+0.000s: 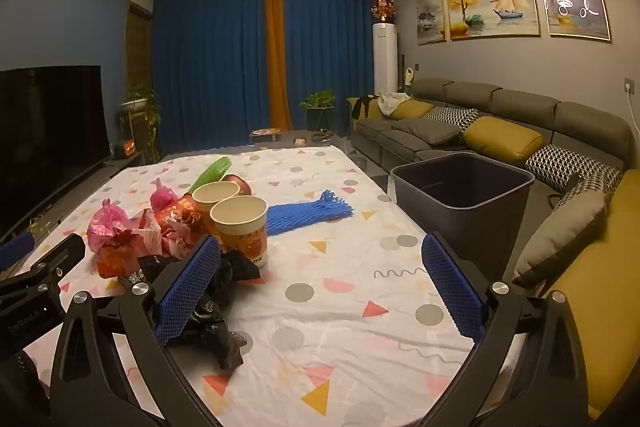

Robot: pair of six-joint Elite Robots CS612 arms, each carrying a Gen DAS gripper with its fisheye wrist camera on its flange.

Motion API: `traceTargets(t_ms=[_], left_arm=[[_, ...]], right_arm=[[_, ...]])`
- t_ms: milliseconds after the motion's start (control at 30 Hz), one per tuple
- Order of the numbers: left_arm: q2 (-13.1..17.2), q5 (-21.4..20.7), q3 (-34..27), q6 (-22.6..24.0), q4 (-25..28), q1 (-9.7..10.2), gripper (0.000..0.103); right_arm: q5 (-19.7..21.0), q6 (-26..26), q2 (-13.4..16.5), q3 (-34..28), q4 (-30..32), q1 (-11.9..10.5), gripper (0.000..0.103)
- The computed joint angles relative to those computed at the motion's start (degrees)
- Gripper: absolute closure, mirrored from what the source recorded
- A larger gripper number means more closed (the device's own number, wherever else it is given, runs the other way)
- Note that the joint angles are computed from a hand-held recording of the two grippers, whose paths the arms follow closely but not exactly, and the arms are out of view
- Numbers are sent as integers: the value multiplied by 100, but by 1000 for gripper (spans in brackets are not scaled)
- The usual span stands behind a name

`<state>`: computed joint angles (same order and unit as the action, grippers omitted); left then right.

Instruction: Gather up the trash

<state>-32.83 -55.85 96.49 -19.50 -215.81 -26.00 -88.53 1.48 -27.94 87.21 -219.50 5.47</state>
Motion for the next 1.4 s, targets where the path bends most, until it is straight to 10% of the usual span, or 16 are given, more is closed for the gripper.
traceTargets(t_ms=[1400], left_arm=[[-9, -1, -19, 5, 34, -2, 8]], right_arm=[[-51, 43, 41, -9, -78, -9, 5]])
